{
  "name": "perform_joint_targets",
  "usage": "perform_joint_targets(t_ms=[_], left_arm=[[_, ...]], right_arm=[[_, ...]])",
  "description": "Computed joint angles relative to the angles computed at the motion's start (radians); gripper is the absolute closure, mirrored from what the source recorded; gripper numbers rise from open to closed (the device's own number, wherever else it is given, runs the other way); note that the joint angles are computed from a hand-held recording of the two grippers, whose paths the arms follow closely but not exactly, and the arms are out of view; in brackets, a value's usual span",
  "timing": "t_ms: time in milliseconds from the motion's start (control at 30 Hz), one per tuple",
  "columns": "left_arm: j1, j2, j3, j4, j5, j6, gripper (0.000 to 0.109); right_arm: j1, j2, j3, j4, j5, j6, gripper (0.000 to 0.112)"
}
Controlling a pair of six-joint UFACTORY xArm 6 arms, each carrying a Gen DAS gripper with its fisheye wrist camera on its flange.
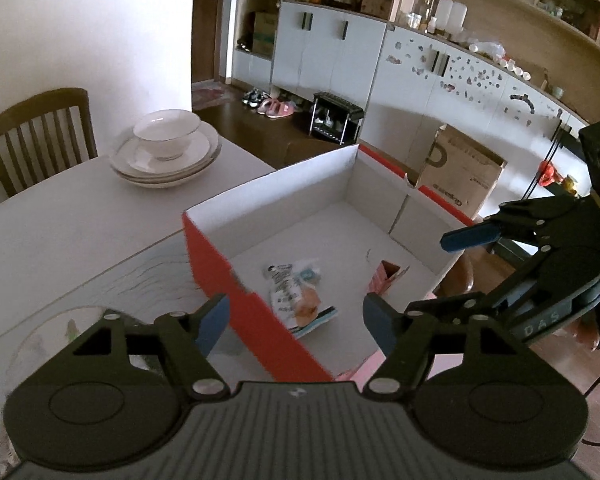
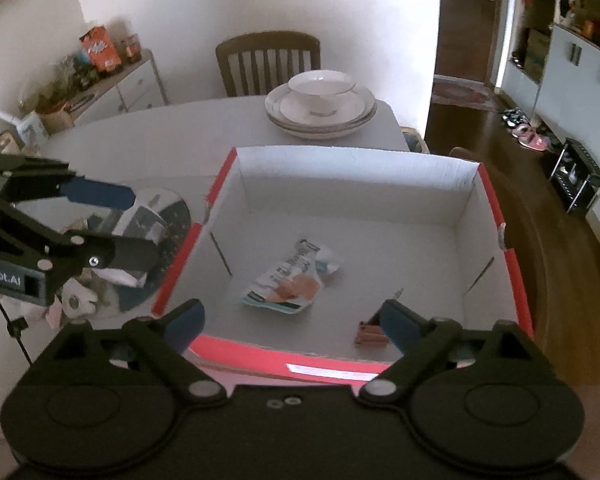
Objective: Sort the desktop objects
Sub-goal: 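Withdraw both tools from the red box back toward the table items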
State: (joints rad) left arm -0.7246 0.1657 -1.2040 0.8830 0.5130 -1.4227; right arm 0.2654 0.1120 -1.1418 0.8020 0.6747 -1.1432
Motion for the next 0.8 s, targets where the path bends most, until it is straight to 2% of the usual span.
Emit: perform_joint_targets(t_ms=[367,433,500,633,800], left_arm=[[0.004,-0.218,0.263,0.08,-0.029,-0.093,0.022],[0.006,-0.255,0.307,0.101,-0.032,-0.12,0.018],[0.007,-0.29,0.349,0.13,-0.034,-0.147,0.009],[0.01,-0.362,0.437,0.165,-0.043,-0.181,0.008],[-0.01,-0.446,0.529,0.191,-0.012,-0.216,0.006]], right_arm=[[0.105,-0.099,0.135,0.119,-0.132,0.028,0.012],[0.131,-0.111,0.152,0.131,-0.156,0.04,0.012],[0.156,-0.123,0.17,0.138,-0.176,0.052,0.012],[0.21,-0.136,0.196,0.124,-0.221,0.094,0.012],[0.267,-0.15,0.228,0.108,-0.271,0.148,0.011]])
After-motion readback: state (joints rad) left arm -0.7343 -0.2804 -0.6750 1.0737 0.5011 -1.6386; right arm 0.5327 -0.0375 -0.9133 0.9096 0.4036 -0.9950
